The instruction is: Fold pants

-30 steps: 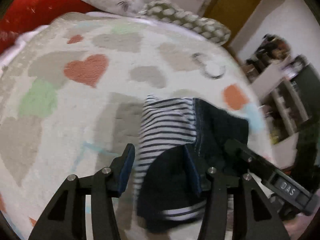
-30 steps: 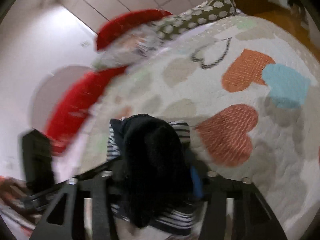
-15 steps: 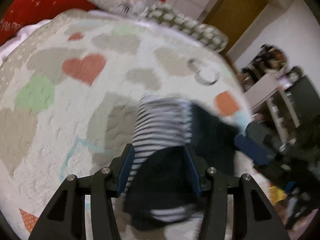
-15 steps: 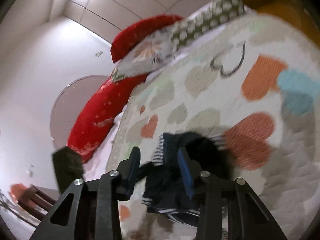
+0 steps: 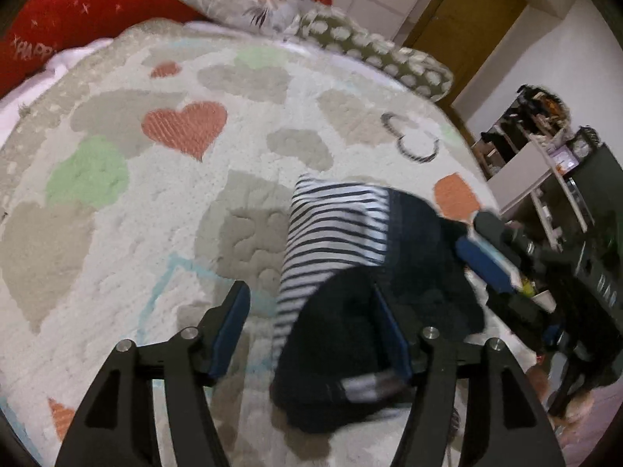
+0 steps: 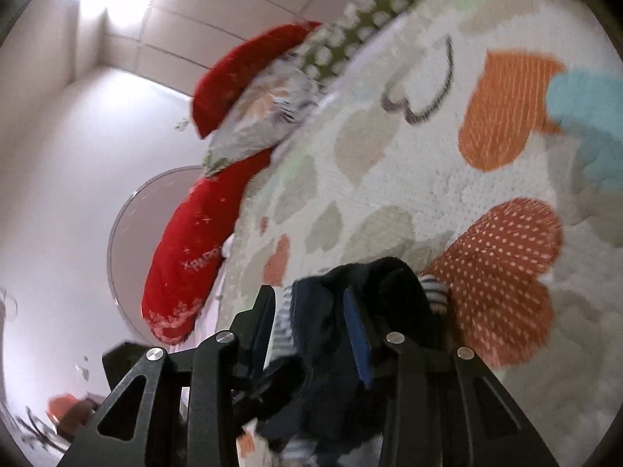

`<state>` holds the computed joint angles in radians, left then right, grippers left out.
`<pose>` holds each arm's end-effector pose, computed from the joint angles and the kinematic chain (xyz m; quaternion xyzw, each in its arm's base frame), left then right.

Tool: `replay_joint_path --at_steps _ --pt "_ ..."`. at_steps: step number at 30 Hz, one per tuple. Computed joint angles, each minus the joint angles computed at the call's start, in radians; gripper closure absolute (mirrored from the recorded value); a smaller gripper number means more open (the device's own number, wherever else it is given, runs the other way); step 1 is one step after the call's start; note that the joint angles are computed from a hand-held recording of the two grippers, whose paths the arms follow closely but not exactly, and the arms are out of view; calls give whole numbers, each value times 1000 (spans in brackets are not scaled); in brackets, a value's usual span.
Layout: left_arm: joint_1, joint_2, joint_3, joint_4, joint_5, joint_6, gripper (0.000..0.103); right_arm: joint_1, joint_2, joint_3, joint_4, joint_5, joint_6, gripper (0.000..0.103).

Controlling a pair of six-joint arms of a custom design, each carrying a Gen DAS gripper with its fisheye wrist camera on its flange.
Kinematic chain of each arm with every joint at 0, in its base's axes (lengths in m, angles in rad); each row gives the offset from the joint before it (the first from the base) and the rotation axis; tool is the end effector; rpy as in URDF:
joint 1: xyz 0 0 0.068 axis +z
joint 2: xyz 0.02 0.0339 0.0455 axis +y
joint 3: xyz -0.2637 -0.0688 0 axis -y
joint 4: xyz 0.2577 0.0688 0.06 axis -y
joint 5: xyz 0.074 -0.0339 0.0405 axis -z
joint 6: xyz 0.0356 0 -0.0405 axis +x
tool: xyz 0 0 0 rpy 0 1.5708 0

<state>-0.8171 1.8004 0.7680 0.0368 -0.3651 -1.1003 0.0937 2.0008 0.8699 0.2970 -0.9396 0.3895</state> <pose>0.2296 -0.2261 0.0898 -0.1841 0.9263 -0.1283 0.3027 0.3535 0.0621 0.0752 -0.0387 0.8468 0.4869 0.2108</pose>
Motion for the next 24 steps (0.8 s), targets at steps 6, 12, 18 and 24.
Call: replay_joint_path --at_steps 6,12,18,24 --pt "-51 45 33 -83 -22 -80 36 -44 -35 -88 -102 73 -152 63" --pt "-242 8 160 -392 -278 -261 32 -285 -202 -362 26 11 -294 53" --pt "-355 122 434 -734 -453 -370 26 -467 -259 -472 93 -5 -411 51" --pt "-392 195 597 -843 -491 -350 25 -536 -251 -459 33 -42 -484 50"
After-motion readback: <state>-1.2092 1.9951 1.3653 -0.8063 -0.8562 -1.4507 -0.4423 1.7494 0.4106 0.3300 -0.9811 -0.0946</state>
